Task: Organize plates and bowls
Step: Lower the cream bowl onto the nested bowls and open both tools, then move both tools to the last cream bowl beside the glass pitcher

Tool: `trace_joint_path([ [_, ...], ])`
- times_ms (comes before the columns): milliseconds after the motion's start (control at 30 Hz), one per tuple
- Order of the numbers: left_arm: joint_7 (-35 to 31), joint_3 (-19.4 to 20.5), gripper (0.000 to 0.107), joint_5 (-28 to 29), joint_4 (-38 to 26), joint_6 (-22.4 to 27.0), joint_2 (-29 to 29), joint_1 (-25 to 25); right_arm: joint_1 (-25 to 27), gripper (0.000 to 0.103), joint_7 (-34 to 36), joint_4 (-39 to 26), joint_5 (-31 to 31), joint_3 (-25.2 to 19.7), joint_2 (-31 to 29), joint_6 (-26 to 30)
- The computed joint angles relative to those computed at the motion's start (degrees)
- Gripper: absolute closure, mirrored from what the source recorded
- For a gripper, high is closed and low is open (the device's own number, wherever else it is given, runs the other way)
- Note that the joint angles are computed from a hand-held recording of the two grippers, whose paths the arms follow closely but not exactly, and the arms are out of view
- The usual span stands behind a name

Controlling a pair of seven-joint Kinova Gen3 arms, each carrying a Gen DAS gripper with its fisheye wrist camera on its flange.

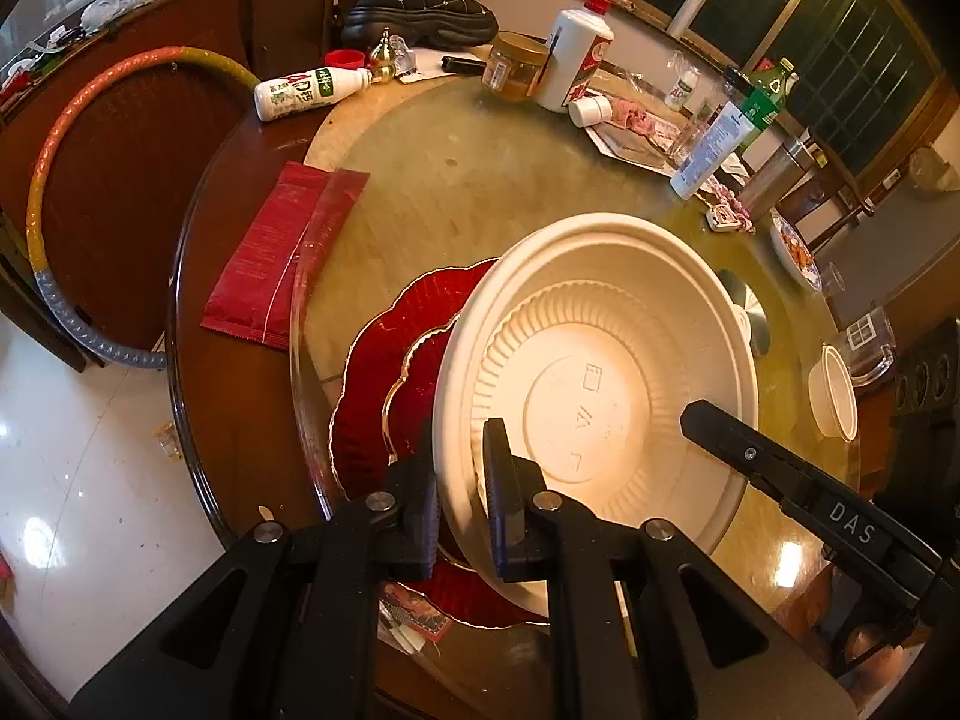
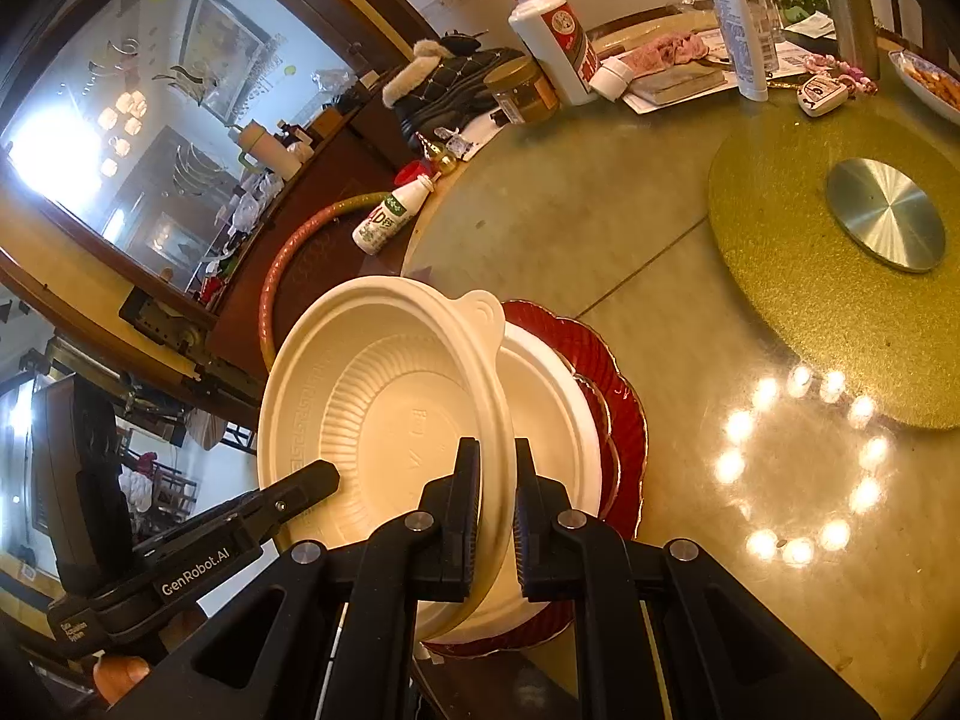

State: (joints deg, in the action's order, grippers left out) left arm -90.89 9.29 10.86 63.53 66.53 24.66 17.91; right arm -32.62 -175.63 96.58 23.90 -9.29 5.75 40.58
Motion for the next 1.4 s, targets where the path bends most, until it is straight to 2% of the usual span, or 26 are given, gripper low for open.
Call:
trace_joint_path([
  [433,-1.08,0.06,0.097,0.14,-5.34,5.64,1.57,0.18,1.68,0.092,2.66,-0.93,-3.82,-0.29,-0.72,0.21],
  [600,0.62,-0.40,0.097,0.40,-6.65,7.54,2.72,-0.04,2.55,0.090,5.36,-0.85,-7.31,-0.02,0.09,-1.17],
  [667,1.89,-0.35,0.097,1.23,-8.57,9.71,4.04,-0.59,3.01,0.089,6.26,-0.50,-9.07,0.17,0.18,-2.07],
  [767,2.63,-0.60,0.095,0.65,-10.38,11.33,5.18,-0.16,2.81,0.089,5.75,-0.61,-9.20,0.51,0.19,-1.33],
  [833,2.90,-0.44,0.086,0.69,-12.34,13.71,6.49,-0.15,3.36,0.088,7.38,-0.92,-10.95,0.41,0.24,-0.59],
  [900,3.45,0.19,0.064,2.91,-13.47,15.67,7.57,-1.41,3.85,0.083,8.36,-0.60,-12.67,0.42,0.06,-0.95],
  [1000,5.07,0.64,0.047,6.51,-13.26,16.34,7.74,-3.53,3.85,0.064,6.98,1.10,-12.29,0.53,-1.04,-3.07],
  [1067,5.50,0.96,0.041,8.42,-12.97,16.56,7.44,-4.83,3.55,0.047,5.20,1.87,-10.83,0.36,-1.76,-3.87],
  [1133,5.17,1.79,0.038,11.20,-13.20,17.84,7.55,-6.78,3.10,0.042,2.91,2.05,-8.55,0.06,-2.39,-3.42],
  [1200,5.40,2.95,0.028,15.42,-13.60,19.50,8.40,-9.16,2.68,0.040,-0.32,2.52,-5.80,-0.40,-3.38,-3.10],
  [1300,5.77,4.42,0.026,21.45,-13.28,21.52,9.56,-12.23,3.19,0.033,-4.18,4.92,-2.54,-1.42,-5.63,-5.76],
  [1400,3.23,5.96,0.024,26.85,-11.34,21.83,9.84,-14.89,4.26,0.026,-7.53,7.44,-0.02,-2.88,-7.64,-8.96],
])
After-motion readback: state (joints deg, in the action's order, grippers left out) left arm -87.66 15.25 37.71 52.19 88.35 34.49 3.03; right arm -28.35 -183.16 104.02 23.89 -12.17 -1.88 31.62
